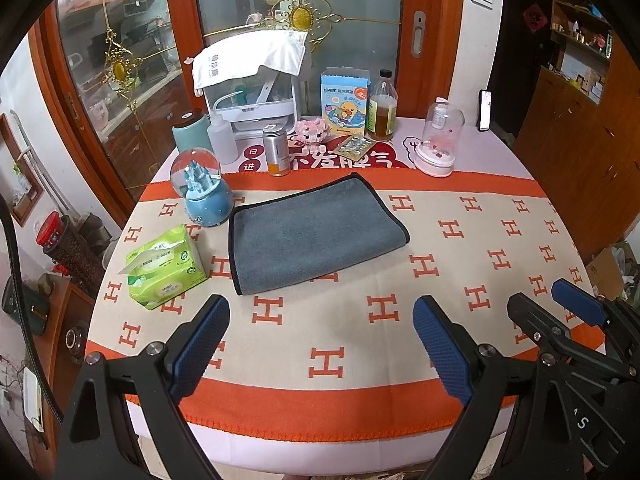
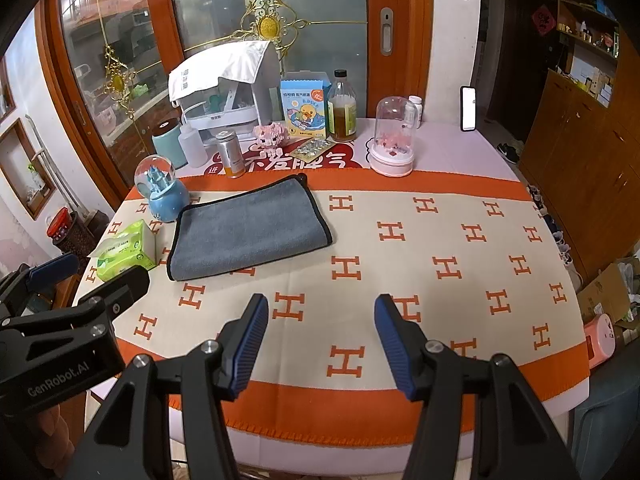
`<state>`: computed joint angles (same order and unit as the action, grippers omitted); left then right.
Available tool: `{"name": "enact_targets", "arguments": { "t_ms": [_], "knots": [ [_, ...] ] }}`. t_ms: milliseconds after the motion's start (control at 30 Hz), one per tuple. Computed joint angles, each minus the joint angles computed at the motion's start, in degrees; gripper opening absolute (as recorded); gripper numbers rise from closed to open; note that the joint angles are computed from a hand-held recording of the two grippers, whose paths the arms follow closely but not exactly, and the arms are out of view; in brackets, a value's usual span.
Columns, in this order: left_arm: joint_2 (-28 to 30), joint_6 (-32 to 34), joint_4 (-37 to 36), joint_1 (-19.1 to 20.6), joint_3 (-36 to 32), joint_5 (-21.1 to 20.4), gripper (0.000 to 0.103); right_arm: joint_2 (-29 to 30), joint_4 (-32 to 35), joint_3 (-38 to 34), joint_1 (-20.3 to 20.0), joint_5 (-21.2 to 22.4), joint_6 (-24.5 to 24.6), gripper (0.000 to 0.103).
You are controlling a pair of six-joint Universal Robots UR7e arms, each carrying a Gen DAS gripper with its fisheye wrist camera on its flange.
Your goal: Fold towel
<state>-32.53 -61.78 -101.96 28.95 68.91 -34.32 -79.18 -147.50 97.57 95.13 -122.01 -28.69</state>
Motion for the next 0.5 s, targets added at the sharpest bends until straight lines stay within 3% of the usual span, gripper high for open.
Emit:
{"name": "enact_targets", "arguments": {
  "t_ms": [500],
  "knots": [
    [1.1,1.6,-1.1,-0.1,-0.8,0.1,0.093,0.2,0.4,-0.8,-0.7,0.3,0.3,0.056]
  ]
}}
